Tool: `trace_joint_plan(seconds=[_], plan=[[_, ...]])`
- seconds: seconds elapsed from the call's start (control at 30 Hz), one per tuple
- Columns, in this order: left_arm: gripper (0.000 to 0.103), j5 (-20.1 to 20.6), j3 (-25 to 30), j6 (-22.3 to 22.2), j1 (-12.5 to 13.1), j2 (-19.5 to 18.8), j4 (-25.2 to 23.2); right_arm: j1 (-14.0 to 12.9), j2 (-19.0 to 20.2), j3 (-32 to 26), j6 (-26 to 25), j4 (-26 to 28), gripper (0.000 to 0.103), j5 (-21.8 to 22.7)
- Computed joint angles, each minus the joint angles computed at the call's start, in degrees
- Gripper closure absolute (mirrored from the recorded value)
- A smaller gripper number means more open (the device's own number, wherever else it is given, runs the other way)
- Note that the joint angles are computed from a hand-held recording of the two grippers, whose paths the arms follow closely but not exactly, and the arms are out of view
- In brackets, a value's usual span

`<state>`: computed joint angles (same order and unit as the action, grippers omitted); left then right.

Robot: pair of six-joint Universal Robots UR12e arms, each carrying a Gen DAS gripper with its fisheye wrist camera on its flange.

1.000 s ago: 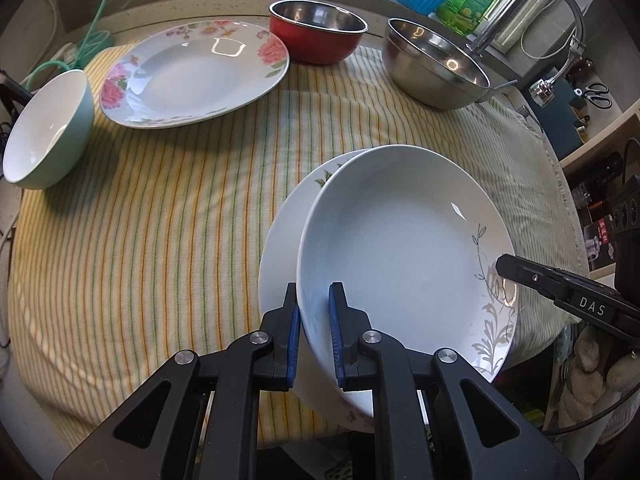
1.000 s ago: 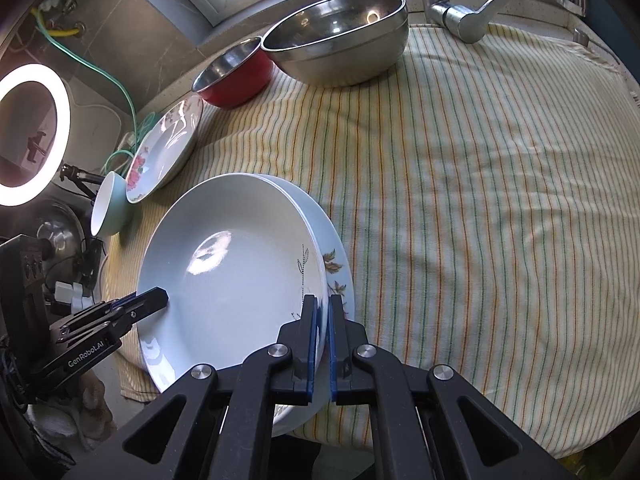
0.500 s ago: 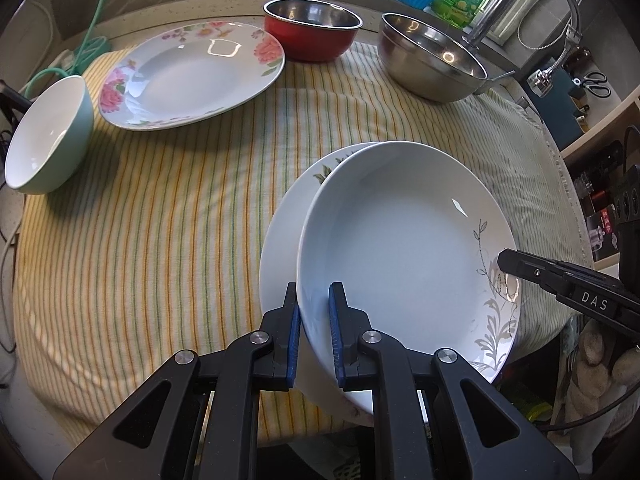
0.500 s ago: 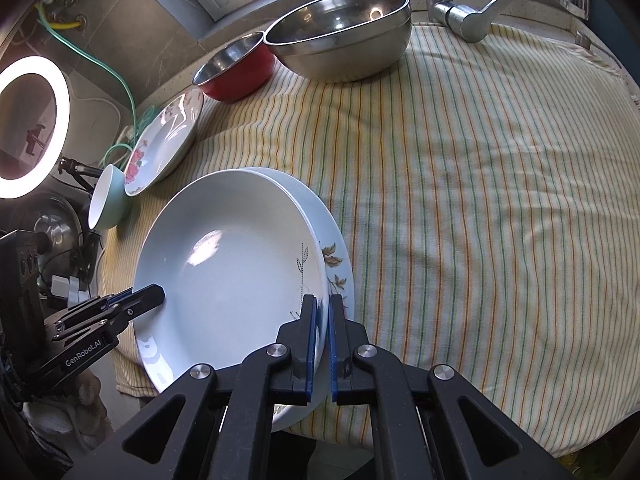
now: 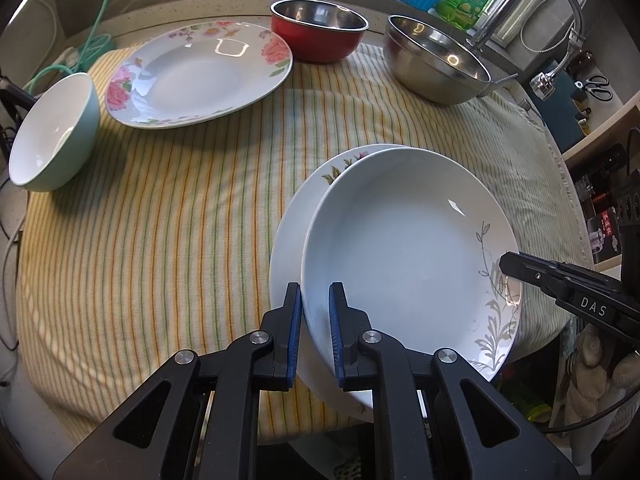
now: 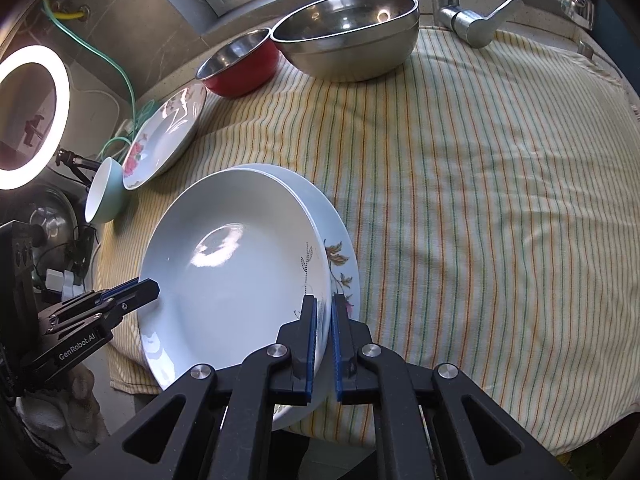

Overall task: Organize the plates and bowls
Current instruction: 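Lower the stacked plates to the cloth and open the left gripper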

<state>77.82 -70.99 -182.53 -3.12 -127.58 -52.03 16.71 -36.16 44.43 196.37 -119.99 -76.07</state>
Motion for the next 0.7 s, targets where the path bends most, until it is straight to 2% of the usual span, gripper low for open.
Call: trace_joint_plan(seconds=[0.4,0.57,0.7], plan=[[0.091,-0.76,-0.50,-0.31,0.33,0.50,1.11,0.14,-0.74,0.65,-1.06,-1.85,0.092,-2.32],[0.091,-0.85,-0.80,-0.63,0.49,0.90,2.38,0.64,-0.62,-0.08,-2.92,-2.85,0.087,-4.11],[0.091,-0.93,-0.84,-1.19,0.81,1.00,2.94,0.70,-0.33,-0.74,-2.62,-4.11,0.086,-3.63]])
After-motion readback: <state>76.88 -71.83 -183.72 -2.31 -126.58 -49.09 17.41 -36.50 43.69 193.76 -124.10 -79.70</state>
